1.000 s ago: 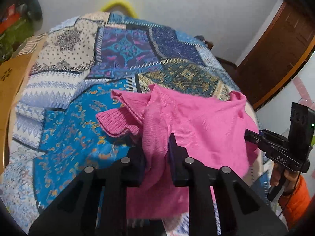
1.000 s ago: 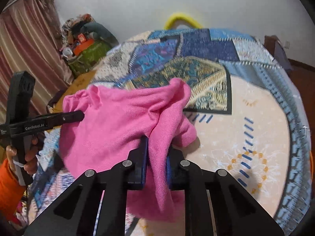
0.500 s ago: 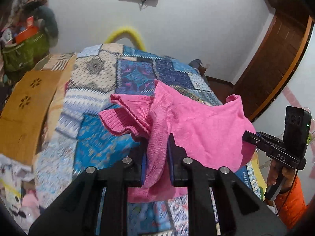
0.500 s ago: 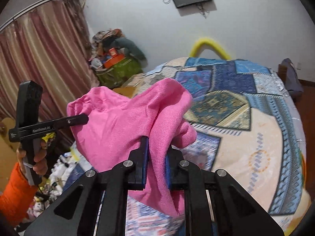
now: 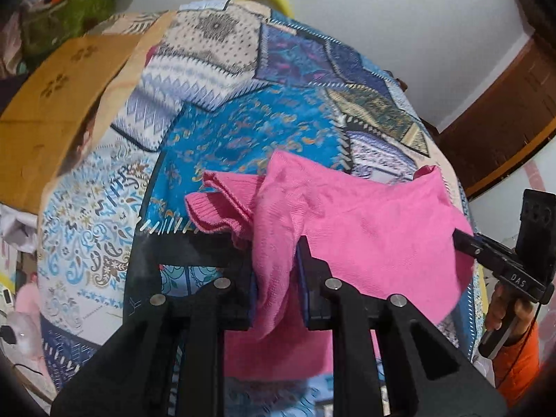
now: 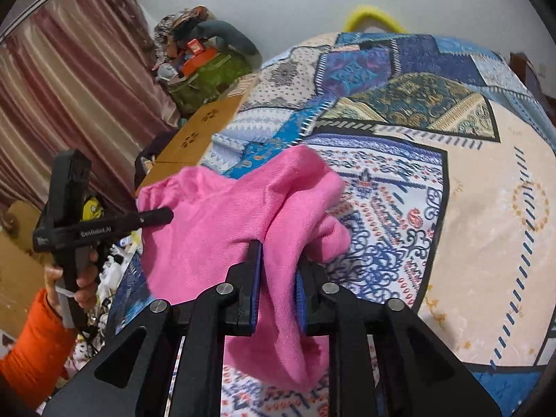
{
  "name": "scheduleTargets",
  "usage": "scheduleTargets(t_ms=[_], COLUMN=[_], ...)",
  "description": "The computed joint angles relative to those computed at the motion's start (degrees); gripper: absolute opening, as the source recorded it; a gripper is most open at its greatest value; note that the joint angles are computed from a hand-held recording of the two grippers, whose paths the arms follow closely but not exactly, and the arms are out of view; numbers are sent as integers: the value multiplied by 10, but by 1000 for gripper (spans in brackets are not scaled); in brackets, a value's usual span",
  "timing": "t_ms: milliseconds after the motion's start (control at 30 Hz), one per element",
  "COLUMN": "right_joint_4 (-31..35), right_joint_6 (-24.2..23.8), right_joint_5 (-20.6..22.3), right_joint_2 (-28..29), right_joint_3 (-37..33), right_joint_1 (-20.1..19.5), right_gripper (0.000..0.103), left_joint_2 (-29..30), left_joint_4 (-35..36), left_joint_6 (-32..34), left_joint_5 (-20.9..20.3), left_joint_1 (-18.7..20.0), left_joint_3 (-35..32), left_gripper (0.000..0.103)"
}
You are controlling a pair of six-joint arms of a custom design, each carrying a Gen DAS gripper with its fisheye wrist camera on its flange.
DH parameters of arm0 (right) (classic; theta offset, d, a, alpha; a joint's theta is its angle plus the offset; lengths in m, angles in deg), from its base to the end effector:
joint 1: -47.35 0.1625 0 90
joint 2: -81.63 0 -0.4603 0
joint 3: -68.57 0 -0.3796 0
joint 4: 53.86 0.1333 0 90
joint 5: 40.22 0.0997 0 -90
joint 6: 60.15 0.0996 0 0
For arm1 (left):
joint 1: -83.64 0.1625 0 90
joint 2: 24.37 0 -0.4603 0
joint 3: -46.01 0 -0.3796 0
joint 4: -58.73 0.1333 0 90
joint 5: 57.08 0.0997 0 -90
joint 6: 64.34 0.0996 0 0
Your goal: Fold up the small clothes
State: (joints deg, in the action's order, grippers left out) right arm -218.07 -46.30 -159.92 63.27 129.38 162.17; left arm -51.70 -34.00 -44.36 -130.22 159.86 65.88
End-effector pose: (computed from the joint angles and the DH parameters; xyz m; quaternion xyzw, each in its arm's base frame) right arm 0.4319 -0.7338 0.0302 0.0191 -0.9322 0.3312 0.1450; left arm -0.0569 -0.9130 0.3469 0.2736 0.9466 -0.0798 0.1506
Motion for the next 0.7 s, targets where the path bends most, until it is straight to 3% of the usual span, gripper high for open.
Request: scheduleTargets(t_ms=[133, 233, 300, 500, 633, 700], right_joint_4=[19, 5, -2, 56, 92, 107], right_joint_6=[-5, -30, -40, -71, -76, -93], right_joint_5=[-37, -43, -40, -42, -43, -68], right_joint_2=[-7, -10, -10, 38, 68, 78], right_joint_3=[4, 4, -1, -91, -137, -149], right_joint_1=[4, 7, 7, -1, -10, -10], right_gripper=[23, 26, 26, 35, 32, 29], left_joint_2=[17, -13, -16, 59, 47, 54], left_joint_4=[8, -69, -93, 17, -36, -44], left_joint_6=[3, 49, 67, 55, 71, 73], left_joint_5=[12, 47, 58, 11, 65, 83], left_joint_1=[3, -7, -11, -9, -13, -9], left_joint_3=[-29, 37, 43, -117, -42, -39], left_gripper=[31, 31, 31, 31, 31, 31])
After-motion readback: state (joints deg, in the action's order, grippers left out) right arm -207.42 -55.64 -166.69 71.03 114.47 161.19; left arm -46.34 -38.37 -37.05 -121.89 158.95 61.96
